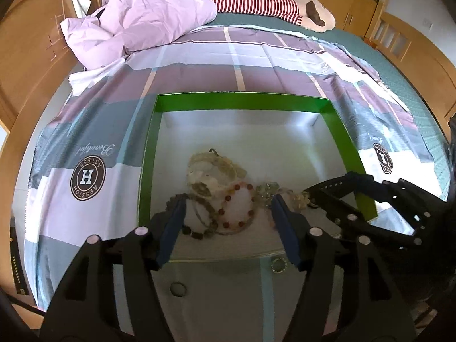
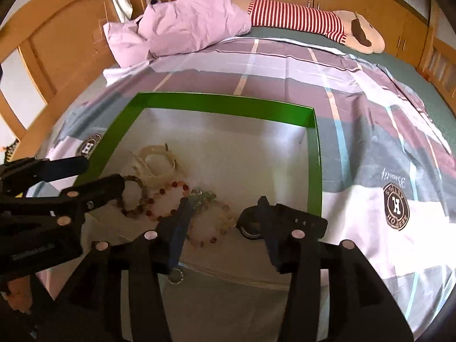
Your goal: Organize jewelry
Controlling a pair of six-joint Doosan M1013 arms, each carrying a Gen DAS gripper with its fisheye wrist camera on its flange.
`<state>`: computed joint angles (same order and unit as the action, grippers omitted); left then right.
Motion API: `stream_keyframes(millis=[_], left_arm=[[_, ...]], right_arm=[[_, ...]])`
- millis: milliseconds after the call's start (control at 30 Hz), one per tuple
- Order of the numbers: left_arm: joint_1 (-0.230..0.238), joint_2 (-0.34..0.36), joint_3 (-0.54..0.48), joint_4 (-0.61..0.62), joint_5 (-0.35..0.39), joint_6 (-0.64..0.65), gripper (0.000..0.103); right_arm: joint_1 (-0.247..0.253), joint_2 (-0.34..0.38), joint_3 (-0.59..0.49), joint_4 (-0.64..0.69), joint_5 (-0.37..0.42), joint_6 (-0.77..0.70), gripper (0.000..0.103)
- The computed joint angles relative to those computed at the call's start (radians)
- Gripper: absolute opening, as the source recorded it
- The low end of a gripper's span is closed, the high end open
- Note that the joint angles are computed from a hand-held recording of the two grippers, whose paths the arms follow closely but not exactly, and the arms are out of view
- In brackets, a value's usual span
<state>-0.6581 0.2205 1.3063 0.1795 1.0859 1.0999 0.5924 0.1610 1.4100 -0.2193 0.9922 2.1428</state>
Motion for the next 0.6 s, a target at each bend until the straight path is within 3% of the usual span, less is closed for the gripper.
stream_keyframes(millis=[200, 333, 433, 600], left_arm=[[-0.001, -0.037, 0.044, 0.008, -0.027, -0.019, 0.071], [0.018, -0.098, 0.122, -0.022, -0.062, -0.043, 0.071], [0.040, -0.136, 0.182, -0.035, -0.063, -0.077, 0.071], [0.056, -0.142, 0.236, -0.039, 0.000, -0.091, 0.071]], right_arm=[[0.008, -0.053, 0.043, 0.038, -0.032, 0.005, 0.048], [0.011, -0.089, 0.088, 0.191, -0.079, -0.089, 0.048], [0.034, -0.066, 0.091, 0.206, -0.044, -0.129, 0.048], [0.050, 0.008, 0.072, 0.195, 0.006, -0.109, 0.048]])
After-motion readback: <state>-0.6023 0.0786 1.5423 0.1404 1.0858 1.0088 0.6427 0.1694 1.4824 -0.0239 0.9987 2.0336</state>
